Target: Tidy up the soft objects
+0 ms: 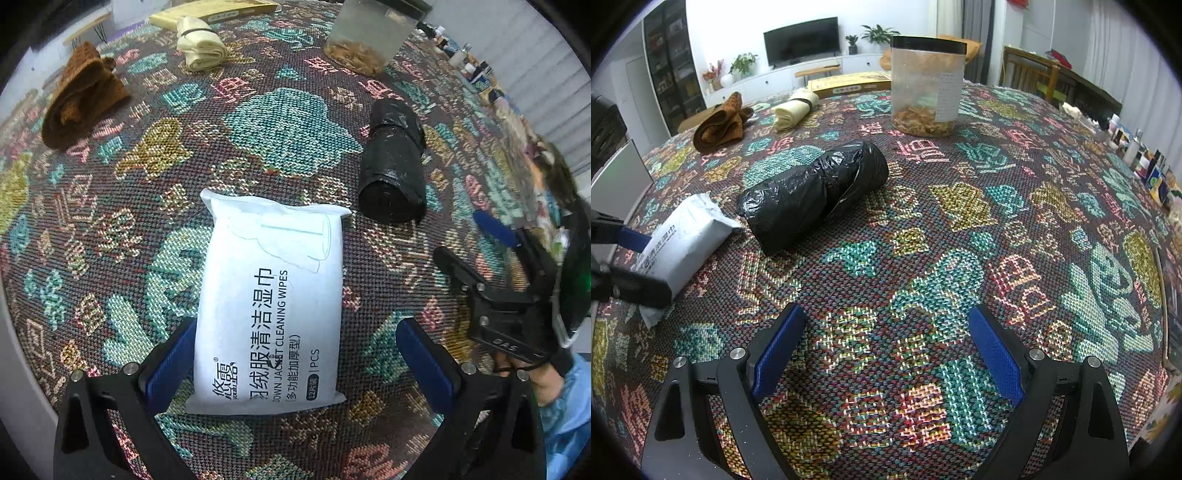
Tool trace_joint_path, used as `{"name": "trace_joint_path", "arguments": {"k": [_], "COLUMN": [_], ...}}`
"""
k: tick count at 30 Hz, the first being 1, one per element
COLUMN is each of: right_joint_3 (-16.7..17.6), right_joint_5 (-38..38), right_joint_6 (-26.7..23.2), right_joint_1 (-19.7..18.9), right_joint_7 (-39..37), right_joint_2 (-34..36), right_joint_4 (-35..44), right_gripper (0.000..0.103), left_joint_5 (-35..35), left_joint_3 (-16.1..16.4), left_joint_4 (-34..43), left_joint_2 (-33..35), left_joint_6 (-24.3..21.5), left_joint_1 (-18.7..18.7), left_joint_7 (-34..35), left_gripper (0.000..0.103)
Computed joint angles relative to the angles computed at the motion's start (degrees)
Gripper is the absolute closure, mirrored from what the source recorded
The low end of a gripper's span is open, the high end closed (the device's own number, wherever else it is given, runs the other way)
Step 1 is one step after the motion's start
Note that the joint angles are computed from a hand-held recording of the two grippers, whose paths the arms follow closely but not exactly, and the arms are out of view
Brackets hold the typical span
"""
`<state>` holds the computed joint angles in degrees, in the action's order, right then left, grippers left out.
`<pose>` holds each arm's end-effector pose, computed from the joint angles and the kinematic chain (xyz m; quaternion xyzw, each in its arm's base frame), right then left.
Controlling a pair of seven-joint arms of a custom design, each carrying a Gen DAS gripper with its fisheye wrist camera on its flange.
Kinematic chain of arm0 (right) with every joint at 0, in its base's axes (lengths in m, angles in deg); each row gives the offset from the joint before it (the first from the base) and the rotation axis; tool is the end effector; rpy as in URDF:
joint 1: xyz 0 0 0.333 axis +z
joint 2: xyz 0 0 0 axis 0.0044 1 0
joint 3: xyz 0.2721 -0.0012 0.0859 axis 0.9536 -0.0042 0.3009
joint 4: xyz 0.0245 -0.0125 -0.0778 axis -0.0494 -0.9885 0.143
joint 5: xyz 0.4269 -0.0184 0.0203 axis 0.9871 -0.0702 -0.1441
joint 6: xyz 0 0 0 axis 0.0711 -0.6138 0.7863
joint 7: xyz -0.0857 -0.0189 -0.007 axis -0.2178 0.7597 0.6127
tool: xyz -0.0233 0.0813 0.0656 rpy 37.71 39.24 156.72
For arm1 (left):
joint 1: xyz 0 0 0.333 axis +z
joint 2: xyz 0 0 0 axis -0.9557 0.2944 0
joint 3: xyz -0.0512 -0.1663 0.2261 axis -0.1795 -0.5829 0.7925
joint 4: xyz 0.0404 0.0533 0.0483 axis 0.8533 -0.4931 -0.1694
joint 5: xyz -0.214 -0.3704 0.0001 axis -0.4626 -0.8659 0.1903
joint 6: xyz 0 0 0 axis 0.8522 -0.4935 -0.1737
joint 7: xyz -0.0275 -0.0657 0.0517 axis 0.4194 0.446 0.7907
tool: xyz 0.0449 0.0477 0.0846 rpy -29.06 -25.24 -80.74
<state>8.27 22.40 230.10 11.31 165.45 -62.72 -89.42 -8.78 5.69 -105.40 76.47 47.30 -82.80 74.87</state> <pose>0.6373 0.1389 0.3869 -0.6760 0.6628 -0.2334 0.2220 0.7371 -0.2419 0.4150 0.5002 -0.8511 0.1551 0.0354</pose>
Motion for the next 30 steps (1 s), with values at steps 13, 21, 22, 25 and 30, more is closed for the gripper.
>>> {"name": "trace_joint_path", "arguments": {"k": [13, 21, 22, 25, 30], "right_joint_3": [0.05, 0.04, 0.04, 0.05, 0.05], "right_joint_5": [0.04, 0.0, -0.01, 0.01, 0.01], "right_joint_6": [0.01, 0.01, 0.01, 0.01, 0.01], "right_joint_1": [-0.06, -0.05, -0.05, -0.05, -0.06], "right_joint_7": [-0.04, -0.01, -0.01, -0.01, -0.02], "right_joint_2": [-0.01, -0.02, -0.02, -0.03, -0.05], "right_joint_4": [-0.01, -0.03, -0.03, -0.04, -0.05], "right_gripper": [0.01, 0.01, 0.01, 0.01, 0.01], "left_joint_5": [28.92, 35.95, 36.25, 37.17, 37.43], "left_joint_3": [9.99, 9.37, 9.18, 8.68, 8.27], "left_joint_4": [-29.41, -37.65, -37.78, -37.47, -37.42], "left_joint_2": [-15.88, -19.35, -19.44, -19.18, -19.14], "left_joint_6": [29.1, 39.47, 39.55, 39.27, 39.21], "left_joint_1": [-9.92, -7.83, -7.63, -7.61, -7.23], "left_joint_7": [-44.76, -56.0, -56.26, -57.35, -57.48], "left_gripper": [0.0, 0.0, 0.0, 0.0, 0.0]}}
